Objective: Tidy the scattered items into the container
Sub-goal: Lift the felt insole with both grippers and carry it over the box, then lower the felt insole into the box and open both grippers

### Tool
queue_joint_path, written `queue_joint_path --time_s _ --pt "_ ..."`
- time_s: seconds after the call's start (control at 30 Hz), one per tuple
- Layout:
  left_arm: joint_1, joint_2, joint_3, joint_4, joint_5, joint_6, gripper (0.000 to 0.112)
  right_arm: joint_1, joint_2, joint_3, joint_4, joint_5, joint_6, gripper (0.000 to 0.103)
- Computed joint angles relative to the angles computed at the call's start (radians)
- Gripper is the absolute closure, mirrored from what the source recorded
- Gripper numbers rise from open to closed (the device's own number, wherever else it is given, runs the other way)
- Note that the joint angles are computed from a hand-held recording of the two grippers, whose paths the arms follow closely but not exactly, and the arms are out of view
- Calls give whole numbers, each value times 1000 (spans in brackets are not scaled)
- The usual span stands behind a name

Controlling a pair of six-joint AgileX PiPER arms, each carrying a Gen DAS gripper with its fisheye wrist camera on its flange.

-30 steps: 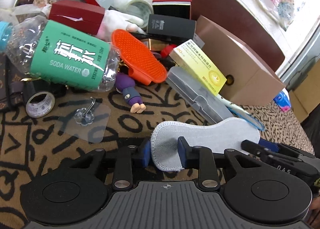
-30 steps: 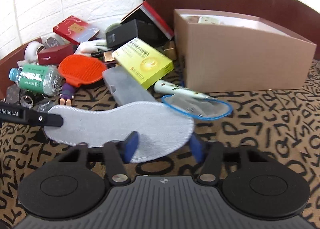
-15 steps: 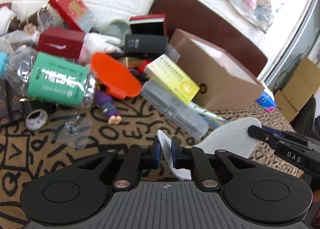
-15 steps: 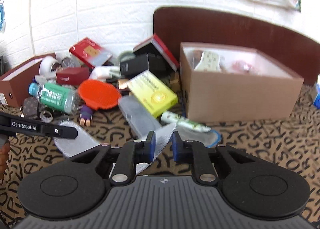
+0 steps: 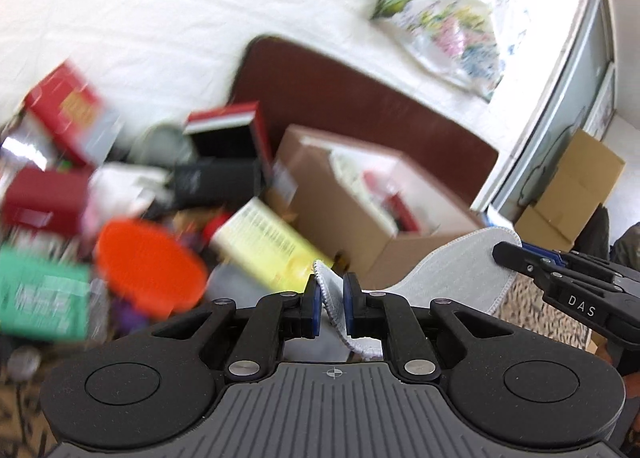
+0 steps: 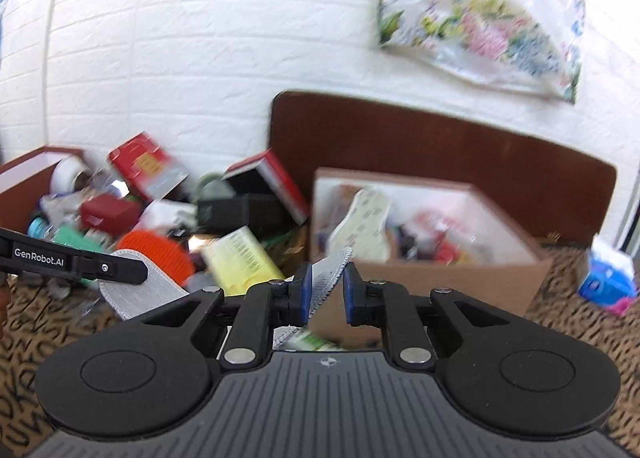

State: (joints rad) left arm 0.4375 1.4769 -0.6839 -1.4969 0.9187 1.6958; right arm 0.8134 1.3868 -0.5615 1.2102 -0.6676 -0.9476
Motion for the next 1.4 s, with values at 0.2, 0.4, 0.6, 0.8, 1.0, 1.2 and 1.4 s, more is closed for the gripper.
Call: queue_joint_path --time_s 0.2,0.4,0.6,0.8,1.0,1.2,1.4 --pt "-226 42 -144 -66 -152 -115 93 -128 -21 -66 8 19 -149 85" --pt "-395 129 -284 -131 -296 -161 93 -331 11 -134 -176 123 -95 84" --pt "-526 282 -456 -92 -416 -274 93 -481 142 -239 -303 192 -63 84" --pt "-592 409 -581 -26 -481 -352 93 -615 266 -384 -336 327 -56 83" --pt "-607 466 -626 0 -497 -365 92 -669 369 -454 -393 376 8 82" --pt "-613 486 -644 25 -507 -387 86 -669 416 -482 -374 376 -13 80" --pt "-611 472 -613 -73 -510 -311 39 -657 421 -480 -329 329 -74 29"
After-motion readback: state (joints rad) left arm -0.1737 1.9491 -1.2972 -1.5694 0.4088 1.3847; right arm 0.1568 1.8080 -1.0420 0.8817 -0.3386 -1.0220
